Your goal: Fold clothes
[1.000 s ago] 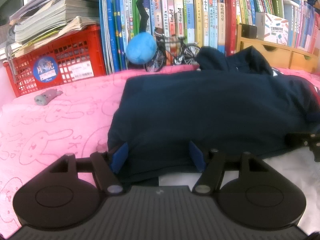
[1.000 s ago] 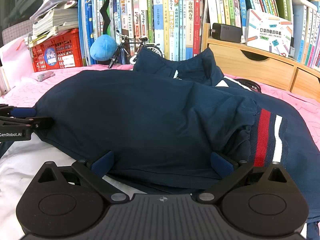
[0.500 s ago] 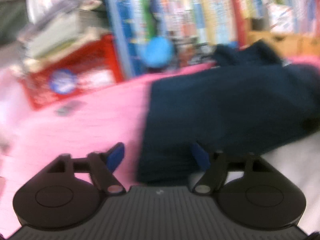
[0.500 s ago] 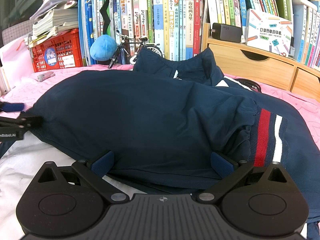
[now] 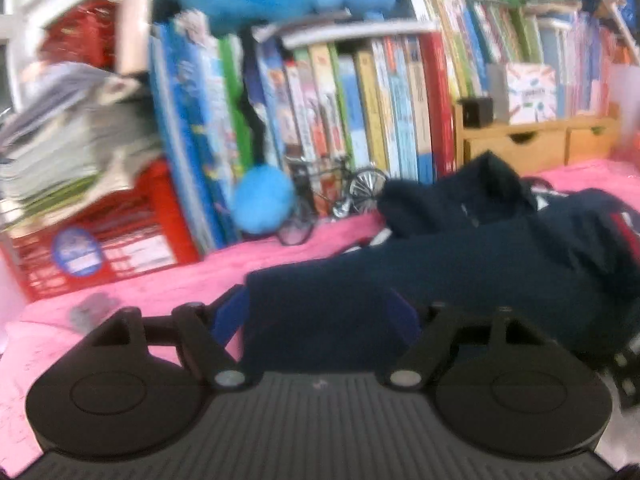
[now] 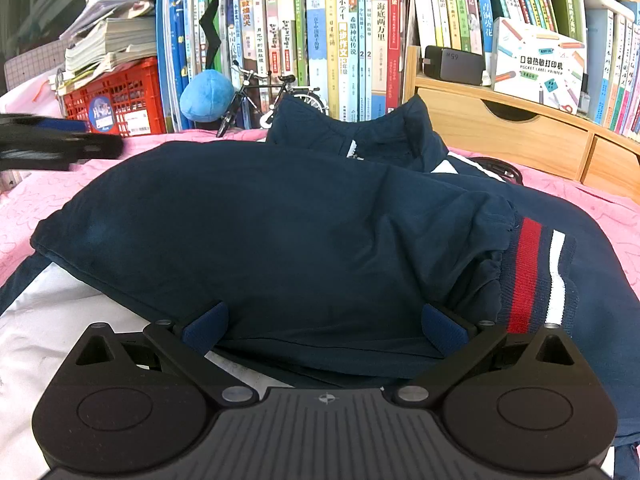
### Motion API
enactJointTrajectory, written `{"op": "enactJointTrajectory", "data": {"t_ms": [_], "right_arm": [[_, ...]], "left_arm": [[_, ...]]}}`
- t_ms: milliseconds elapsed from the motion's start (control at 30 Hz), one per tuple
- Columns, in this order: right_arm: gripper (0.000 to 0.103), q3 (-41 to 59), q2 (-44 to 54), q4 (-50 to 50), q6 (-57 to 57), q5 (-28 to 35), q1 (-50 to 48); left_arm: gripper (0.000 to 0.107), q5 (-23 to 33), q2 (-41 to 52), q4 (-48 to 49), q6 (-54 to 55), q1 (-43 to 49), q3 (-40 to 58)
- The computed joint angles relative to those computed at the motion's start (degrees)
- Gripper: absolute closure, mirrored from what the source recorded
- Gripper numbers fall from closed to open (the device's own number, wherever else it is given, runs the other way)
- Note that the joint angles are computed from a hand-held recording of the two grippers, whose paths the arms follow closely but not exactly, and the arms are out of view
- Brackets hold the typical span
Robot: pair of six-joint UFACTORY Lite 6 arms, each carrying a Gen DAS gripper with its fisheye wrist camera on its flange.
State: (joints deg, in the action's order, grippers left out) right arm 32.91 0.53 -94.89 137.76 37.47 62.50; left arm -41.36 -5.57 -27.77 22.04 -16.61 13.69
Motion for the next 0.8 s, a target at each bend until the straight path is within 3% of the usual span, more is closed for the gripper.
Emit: {"op": "enactJointTrajectory", "data": {"t_ms": [100, 233, 433, 533, 633, 667, 700, 733, 767, 800], "right_arm": [[0.000, 0.00, 0.01, -0.01, 0.00, -0.01, -0.02], [0.000, -0.50, -1.02, -0.30, -0.25, -0.75, -0.30], [0.002, -7.33, -19.06, -7.65, 0.56, -3.05, -9.59], [0.003, 1.91, -11.00, -11.44, -7.45, -7.41, -21.57], [0.005, 10.73, -0.60, -18.01, -9.58, -11.80, -29.73], [0.014, 13.58, 2.57, -19.64, -10.38, -13.22, -31.84], [0.027, 16.14, 5.28, -18.87, -12.79, -15.28, -33.36], [0.074, 18.45, 7.87, -15.71, -17.07, -17.17, -34.48], [0.099, 21.66, 11.51, -10.14, -23.06, -18.15, -35.22], [0.096, 24.19, 14.54, -5.06, -28.38, -17.50, -35.33]], "left_arm": [[0.031, -0.56, 12.42, 0.65, -3.19, 2.26, 8.11], [0.028, -2.01, 21.65, -1.52, -4.87, 7.40, 12.29], [0.033, -3.42, 12.63, 13.23, -11.67, 13.90, 6.29], [0.033, 1.24, 12.57, 25.71, -19.05, 12.25, 12.28], [0.034, 5.55, 19.38, 35.02, -22.01, 8.71, 22.42], [0.039, 7.62, 22.45, 37.19, -22.16, 7.37, 26.64], [0.065, 10.69, 26.07, 37.98, -21.45, 5.95, 31.47], [0.098, 14.66, 30.13, 37.61, -19.95, 4.50, 36.89], [0.107, 18.26, 34.12, 35.81, -18.30, 3.34, 42.12], [0.106, 21.58, 38.07, 32.44, -16.03, 2.40, 47.24]]}}
